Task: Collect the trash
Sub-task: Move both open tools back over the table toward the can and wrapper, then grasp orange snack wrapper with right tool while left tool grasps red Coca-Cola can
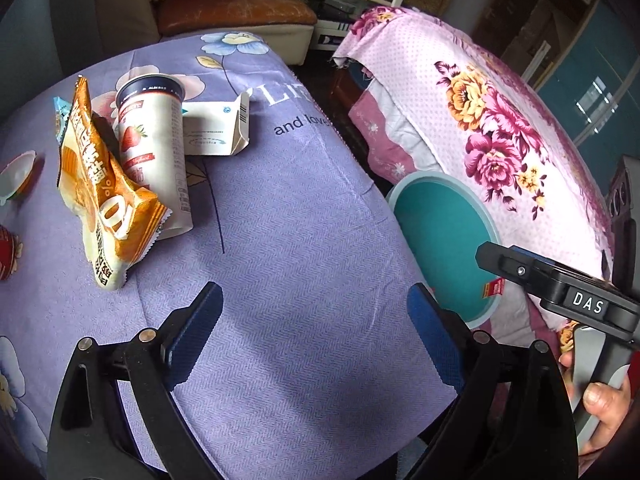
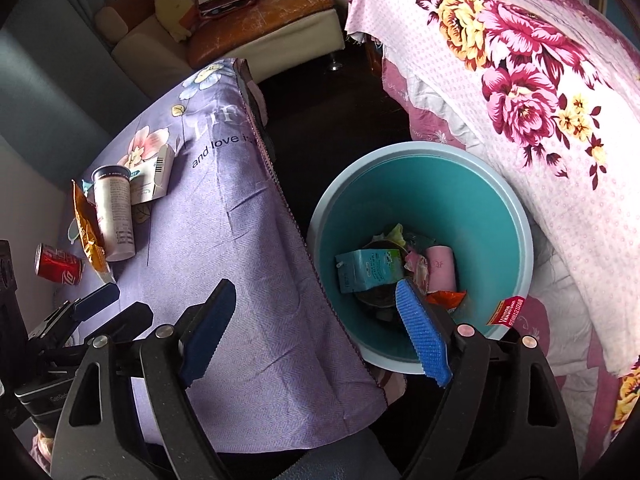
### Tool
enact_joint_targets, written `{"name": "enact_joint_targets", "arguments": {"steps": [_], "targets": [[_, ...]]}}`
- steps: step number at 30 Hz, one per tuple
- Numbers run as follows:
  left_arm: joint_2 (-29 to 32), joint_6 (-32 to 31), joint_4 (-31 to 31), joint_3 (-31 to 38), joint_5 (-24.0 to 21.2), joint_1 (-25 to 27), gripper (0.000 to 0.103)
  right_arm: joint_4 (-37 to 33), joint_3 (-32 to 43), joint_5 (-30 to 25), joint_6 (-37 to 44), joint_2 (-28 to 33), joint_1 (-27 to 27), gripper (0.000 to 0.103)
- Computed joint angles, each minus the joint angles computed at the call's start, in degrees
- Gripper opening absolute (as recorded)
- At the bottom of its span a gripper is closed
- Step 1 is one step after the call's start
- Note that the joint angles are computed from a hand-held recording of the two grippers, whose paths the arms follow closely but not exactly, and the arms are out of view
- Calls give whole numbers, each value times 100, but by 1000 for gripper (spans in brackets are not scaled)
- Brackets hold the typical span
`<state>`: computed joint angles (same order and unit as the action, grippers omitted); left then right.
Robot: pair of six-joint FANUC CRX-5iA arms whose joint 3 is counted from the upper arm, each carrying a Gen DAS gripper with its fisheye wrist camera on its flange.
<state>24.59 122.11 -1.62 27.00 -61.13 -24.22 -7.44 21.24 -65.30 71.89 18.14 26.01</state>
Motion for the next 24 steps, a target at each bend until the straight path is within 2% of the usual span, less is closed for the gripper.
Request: {"name": "enact_joint_targets", "arguments": {"steps": [15, 19, 24], "targets": [[-1311, 426, 79, -1847, 727, 607, 94, 461, 644, -457, 73, 375, 867, 82], [-1759, 580, 78, -2414, 921, 861, 94, 517, 1059, -654, 164, 640, 1089, 82], [-2235, 833, -262, -2858, 856, 1045, 94, 588, 1707, -903, 408, 1070, 1403, 82]]}}
